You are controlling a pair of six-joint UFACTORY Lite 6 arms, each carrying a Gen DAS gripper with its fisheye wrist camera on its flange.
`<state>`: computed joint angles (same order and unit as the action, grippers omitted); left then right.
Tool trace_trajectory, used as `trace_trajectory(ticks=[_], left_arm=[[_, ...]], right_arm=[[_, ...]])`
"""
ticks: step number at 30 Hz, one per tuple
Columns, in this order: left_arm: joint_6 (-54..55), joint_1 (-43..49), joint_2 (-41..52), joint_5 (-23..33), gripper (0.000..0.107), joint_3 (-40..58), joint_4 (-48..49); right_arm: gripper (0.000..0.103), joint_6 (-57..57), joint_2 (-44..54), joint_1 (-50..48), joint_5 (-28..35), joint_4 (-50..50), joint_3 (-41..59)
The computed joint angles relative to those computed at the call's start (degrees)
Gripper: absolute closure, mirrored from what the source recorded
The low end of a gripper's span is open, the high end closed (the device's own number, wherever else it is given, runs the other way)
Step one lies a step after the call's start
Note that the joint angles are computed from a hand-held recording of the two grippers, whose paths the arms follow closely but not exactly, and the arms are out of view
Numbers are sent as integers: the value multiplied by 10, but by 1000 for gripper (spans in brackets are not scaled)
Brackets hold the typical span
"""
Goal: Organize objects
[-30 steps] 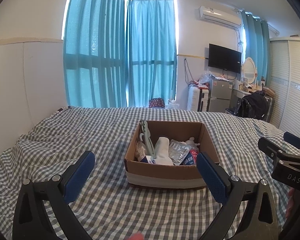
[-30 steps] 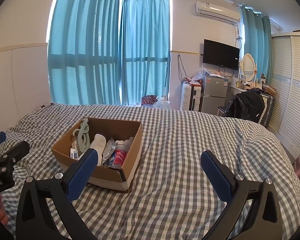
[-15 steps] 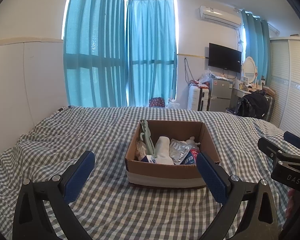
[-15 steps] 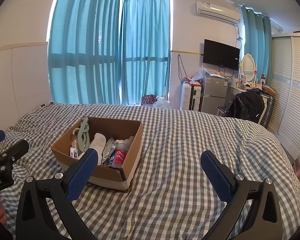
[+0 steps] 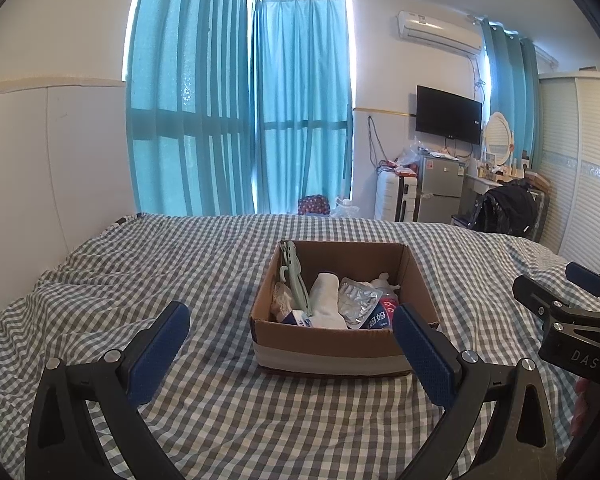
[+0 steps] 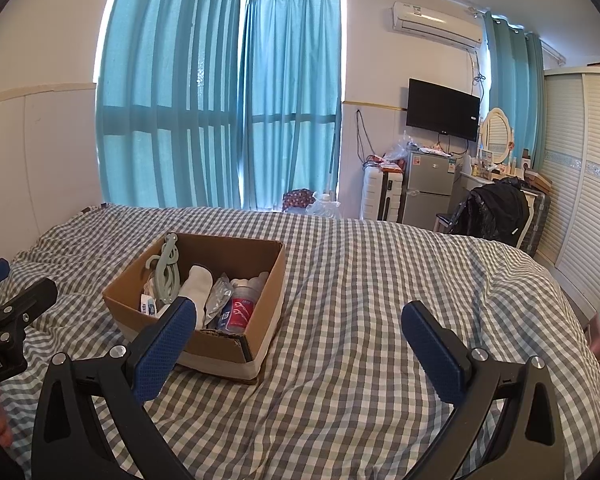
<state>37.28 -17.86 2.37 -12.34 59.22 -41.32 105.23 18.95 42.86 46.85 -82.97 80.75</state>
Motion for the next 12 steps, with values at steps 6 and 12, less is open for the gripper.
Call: trace_trajectory(ticks=[6, 12], left_arm=[[2, 3, 1, 3, 4, 1, -1], [6, 5, 1, 2, 4, 1, -2]], right_arm=[[0, -4, -1, 0, 2, 1, -1], [0, -6, 1, -3, -2, 1, 0]])
